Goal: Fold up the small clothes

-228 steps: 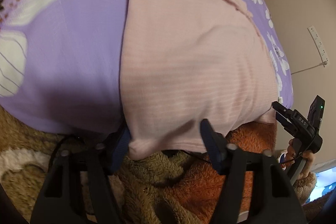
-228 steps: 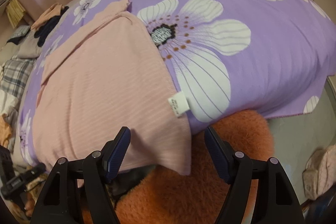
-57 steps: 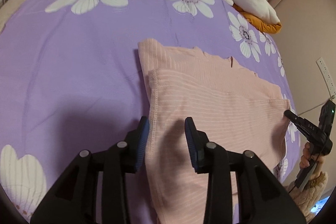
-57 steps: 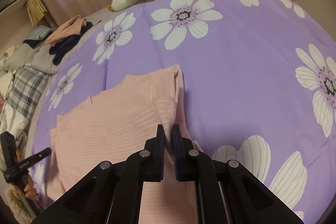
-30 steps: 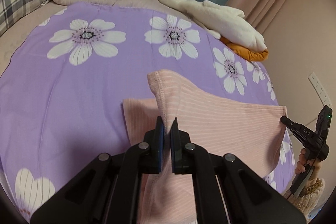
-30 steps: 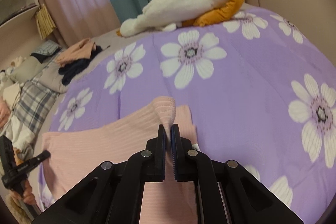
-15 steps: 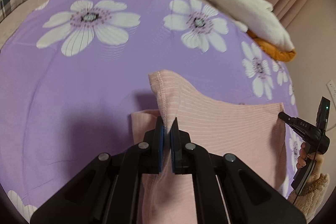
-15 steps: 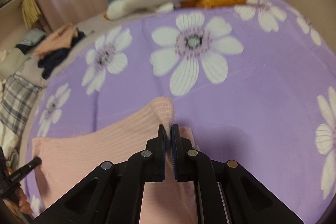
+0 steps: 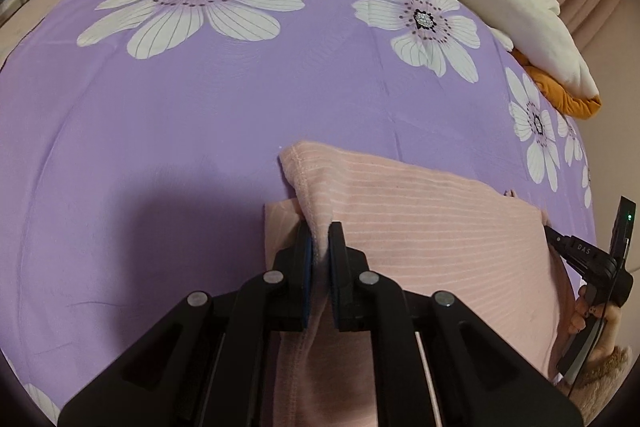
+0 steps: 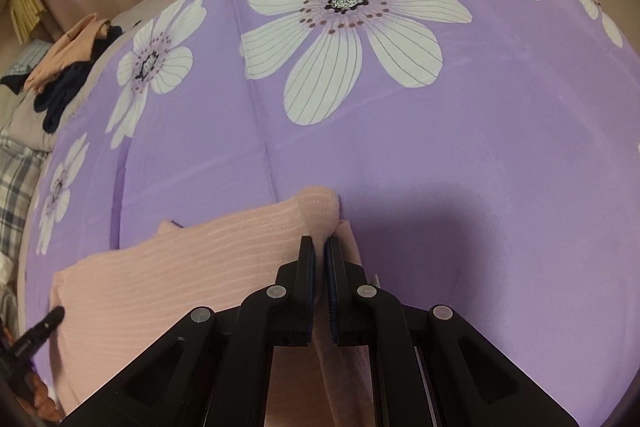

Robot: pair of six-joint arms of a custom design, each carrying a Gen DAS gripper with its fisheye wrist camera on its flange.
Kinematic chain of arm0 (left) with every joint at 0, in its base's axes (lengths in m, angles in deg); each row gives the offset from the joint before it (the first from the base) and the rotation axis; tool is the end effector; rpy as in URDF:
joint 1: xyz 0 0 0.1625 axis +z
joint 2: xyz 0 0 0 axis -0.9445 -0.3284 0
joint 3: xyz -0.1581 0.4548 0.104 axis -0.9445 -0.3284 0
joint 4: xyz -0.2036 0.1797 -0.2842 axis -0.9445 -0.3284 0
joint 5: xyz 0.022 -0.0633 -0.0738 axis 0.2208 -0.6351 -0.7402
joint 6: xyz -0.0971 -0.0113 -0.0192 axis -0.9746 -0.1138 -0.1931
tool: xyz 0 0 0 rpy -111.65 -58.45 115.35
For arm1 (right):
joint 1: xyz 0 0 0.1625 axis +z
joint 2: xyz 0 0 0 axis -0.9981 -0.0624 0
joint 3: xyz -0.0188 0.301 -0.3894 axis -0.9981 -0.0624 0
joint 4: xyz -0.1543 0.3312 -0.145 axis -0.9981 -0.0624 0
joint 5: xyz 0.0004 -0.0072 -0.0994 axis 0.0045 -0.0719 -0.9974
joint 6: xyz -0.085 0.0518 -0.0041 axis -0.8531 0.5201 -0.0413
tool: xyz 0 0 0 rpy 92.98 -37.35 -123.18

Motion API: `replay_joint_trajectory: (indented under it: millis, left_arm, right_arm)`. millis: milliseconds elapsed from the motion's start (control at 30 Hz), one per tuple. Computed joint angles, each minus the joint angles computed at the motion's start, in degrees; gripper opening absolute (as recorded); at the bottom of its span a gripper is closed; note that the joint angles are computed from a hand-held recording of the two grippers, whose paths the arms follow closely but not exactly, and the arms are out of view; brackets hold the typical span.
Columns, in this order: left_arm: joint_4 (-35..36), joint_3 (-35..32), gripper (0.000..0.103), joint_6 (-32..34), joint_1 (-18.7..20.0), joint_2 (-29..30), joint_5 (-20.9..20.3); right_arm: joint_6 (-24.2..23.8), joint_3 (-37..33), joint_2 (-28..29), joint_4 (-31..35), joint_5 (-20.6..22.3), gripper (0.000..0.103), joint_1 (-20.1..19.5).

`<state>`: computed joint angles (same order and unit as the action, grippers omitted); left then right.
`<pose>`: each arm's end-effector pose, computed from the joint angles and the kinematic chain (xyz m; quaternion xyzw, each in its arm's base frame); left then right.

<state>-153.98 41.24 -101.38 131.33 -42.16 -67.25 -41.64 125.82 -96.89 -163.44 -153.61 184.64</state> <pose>-0.1489 -0.6624 0.2498 -0.0114 0.9253 -0.3116 0.2158 0.1864 -0.6910 0.2151 0.0410 -0.9126 0.3356 0.2301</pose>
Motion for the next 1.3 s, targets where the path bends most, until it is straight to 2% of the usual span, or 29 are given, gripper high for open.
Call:
replay_joint_trajectory:
  millis: [100, 167, 233, 267, 300, 333, 400, 433, 633, 900, 1033, 1167, 1300]
  left_arm:
    - [1.06, -0.25, 0.01, -0.6, 0.03, -0.48, -0.84]
    - [2.31, -0.3, 0.017, -1.74, -0.07, -1.21, -1.74]
    - [2.75, 0.69, 0.043, -3.46, -0.69, -2.48, -2.09]
    - [2.31, 1.4, 0.049, -3.91, -1.07, -2.92, -1.99]
    - [1.27, 2.63, 0.061, -4.19, -1.69, -3.62, -1.7]
    - [0.74, 3.2, 0.068, -4.21, -2.06, -3.9, -1.58]
    - [0.37, 5.14, 0.07, -4.36, -2.98, -5.31, -1.78]
    - [0.64, 5.75, 0.073, -4.75, -3.23, -5.86, -2.06]
    - [2.91, 10.3, 0.075, -7.59, -3.76, -9.81, -4.64]
    - [2.13, 14.83, 0.074, -11.26, -2.99, -12.5, -12.48]
    - [0.06, 16.09, 0.073, -10.94, -3.14, -12.14, -13.88]
    - [-2.76, 15.86, 0.073, -11.08, -2.13, -11.1, -16.07]
    - [-4.66, 15.07, 0.069, -11.01, -2.05, -9.58, -16.04]
  right_arm:
    - [-0.13, -0.05, 0.29, -0.9, -0.75, 0.007, 0.22]
    - [-0.28, -0.15, 0.29, -0.76, -1.76, 0.007, 0.58]
    - [0.59, -0.11, -0.08, 0.49, -3.1, 0.011, 1.11]
    - [0.99, 0.23, -0.32, 0.57, -4.36, 0.015, 1.53]
    - [1.04, 0.35, -0.31, 0.09, -4.89, 0.029, 1.83]
    - [0.9, 1.46, -0.69, -1.66, -5.29, 0.05, 2.19]
    - [0.46, 3.94, -1.75, -5.17, -4.77, 0.065, 2.57]
    - [0.44, 5.45, -2.62, -6.32, -4.21, 0.065, 2.69]
    - [3.76, 16.86, -9.11, -12.53, 1.33, 0.066, 1.6]
    - [12.73, 29.53, -14.37, -17.64, 8.02, 0.066, -2.17]
    - [14.63, 32.0, -13.71, -19.57, 10.0, 0.066, -3.21]
    - [15.05, 32.22, -12.34, -21.97, 18.15, 0.066, -5.12]
    - [14.43, 29.44, -9.24, -23.79, 17.27, 0.066, -4.22]
